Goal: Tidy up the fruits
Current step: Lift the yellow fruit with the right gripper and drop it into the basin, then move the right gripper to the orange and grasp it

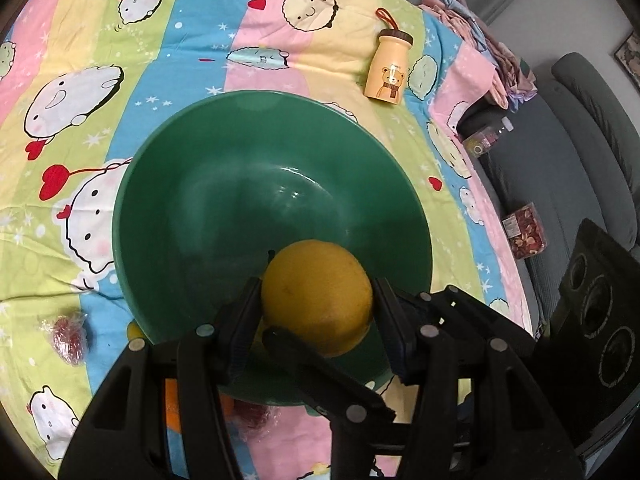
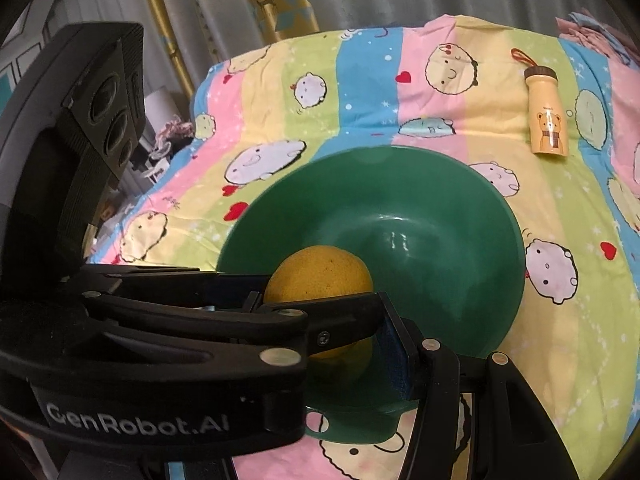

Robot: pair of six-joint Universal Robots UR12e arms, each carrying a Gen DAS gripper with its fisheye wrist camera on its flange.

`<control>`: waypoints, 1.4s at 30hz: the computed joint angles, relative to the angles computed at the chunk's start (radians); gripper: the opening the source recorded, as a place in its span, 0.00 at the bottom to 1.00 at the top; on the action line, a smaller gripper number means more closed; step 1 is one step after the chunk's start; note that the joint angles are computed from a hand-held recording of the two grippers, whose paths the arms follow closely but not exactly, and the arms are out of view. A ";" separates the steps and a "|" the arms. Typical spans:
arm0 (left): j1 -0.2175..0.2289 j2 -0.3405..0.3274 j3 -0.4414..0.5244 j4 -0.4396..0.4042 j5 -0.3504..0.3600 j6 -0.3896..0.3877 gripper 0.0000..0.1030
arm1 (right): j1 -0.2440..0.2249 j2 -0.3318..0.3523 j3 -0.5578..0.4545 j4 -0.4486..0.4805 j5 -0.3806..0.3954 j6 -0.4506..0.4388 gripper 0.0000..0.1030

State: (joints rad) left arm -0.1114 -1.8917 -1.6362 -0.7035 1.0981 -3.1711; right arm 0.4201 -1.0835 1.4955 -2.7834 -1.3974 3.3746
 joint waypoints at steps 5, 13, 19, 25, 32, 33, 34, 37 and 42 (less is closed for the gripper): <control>-0.005 -0.002 0.005 0.003 0.021 0.009 0.54 | 0.002 0.001 -0.004 0.006 -0.016 0.005 0.55; -0.016 0.013 -0.013 0.092 0.093 0.023 0.63 | 0.012 -0.002 -0.004 -0.005 -0.072 0.007 0.59; 0.016 0.040 -0.036 0.170 0.077 -0.014 0.79 | 0.002 -0.026 0.028 -0.058 -0.086 0.038 0.68; 0.075 0.079 -0.087 0.255 0.033 -0.130 0.85 | -0.011 -0.045 0.055 -0.104 -0.096 0.102 0.68; 0.137 0.136 -0.171 0.345 0.033 -0.217 0.96 | -0.012 -0.064 0.080 -0.195 -0.071 0.126 0.68; 0.146 0.144 -0.186 0.357 0.034 -0.227 0.97 | -0.009 -0.066 0.081 -0.204 -0.071 0.121 0.68; 0.154 0.152 -0.199 0.364 0.035 -0.235 0.98 | -0.007 -0.067 0.081 -0.210 -0.068 0.115 0.68; 0.174 0.169 -0.234 0.375 0.035 -0.250 0.99 | 0.001 -0.068 0.078 -0.229 -0.052 0.093 0.68; 0.209 0.177 -0.287 0.389 -0.032 -0.281 0.99 | 0.027 -0.063 0.064 -0.221 -0.066 0.031 0.68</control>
